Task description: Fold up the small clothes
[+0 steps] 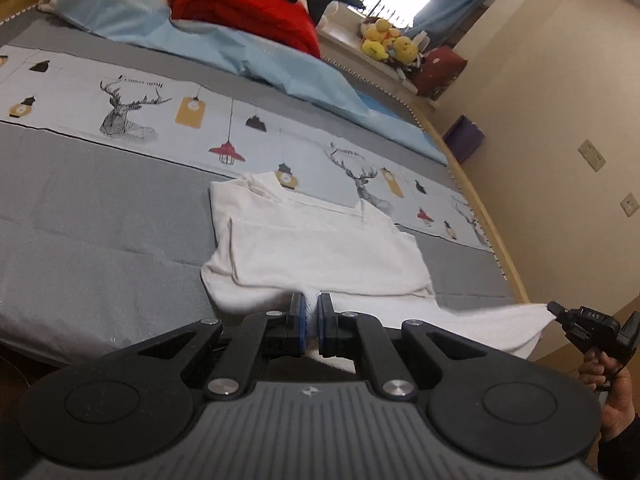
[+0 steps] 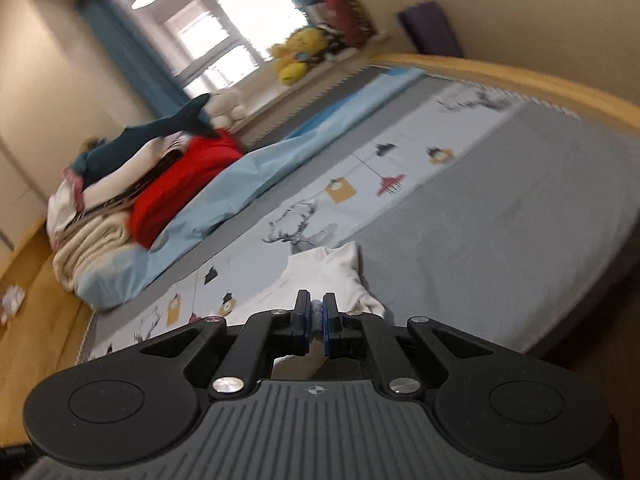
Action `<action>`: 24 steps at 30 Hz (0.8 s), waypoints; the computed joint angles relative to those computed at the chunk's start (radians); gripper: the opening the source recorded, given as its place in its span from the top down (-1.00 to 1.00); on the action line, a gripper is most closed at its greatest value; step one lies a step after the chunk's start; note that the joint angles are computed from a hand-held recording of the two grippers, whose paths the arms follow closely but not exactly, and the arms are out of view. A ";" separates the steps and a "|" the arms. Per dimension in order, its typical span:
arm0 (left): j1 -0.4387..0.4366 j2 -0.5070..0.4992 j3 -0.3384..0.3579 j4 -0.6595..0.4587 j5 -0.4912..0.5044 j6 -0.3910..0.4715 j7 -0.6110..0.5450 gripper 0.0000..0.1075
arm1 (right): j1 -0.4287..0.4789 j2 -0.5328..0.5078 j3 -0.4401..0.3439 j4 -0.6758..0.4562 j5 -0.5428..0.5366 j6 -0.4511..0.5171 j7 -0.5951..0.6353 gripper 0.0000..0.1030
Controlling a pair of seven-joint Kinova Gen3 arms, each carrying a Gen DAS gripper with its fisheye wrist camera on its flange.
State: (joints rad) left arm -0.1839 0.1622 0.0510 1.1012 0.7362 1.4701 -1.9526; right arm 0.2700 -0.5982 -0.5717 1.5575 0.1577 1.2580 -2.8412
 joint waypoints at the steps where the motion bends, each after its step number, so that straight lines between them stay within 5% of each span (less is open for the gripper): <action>1: 0.031 0.022 -0.002 -0.019 -0.034 -0.015 0.018 0.90 | -0.002 0.011 -0.006 0.008 0.007 -0.005 -0.010 0.90; 5: 0.116 0.133 0.045 -0.120 -0.196 -0.085 0.130 0.90 | -0.036 0.115 -0.014 0.035 0.071 -0.040 -0.086 0.90; 9: 0.220 0.302 0.035 -0.302 -0.338 -0.085 0.264 0.90 | 0.035 0.275 -0.017 0.032 0.079 -0.132 -0.061 0.90; 15: 0.316 0.510 0.038 -0.512 -0.523 -0.061 0.308 0.90 | -0.036 0.491 0.027 0.006 0.185 -0.176 -0.060 0.90; 20: 0.298 0.599 0.076 -0.670 -0.499 -0.004 0.365 0.88 | -0.084 0.599 0.083 -0.005 0.181 -0.198 -0.061 0.89; 24: 0.283 0.587 0.080 -0.648 -0.480 -0.051 0.384 0.87 | -0.178 0.612 0.130 -0.031 0.330 -0.161 -0.145 0.84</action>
State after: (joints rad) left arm 0.0989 0.7489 0.1311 0.4531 0.2557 1.4191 -1.5684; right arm 0.0916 0.0141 -0.4418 1.5264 0.4881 1.0968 -2.9864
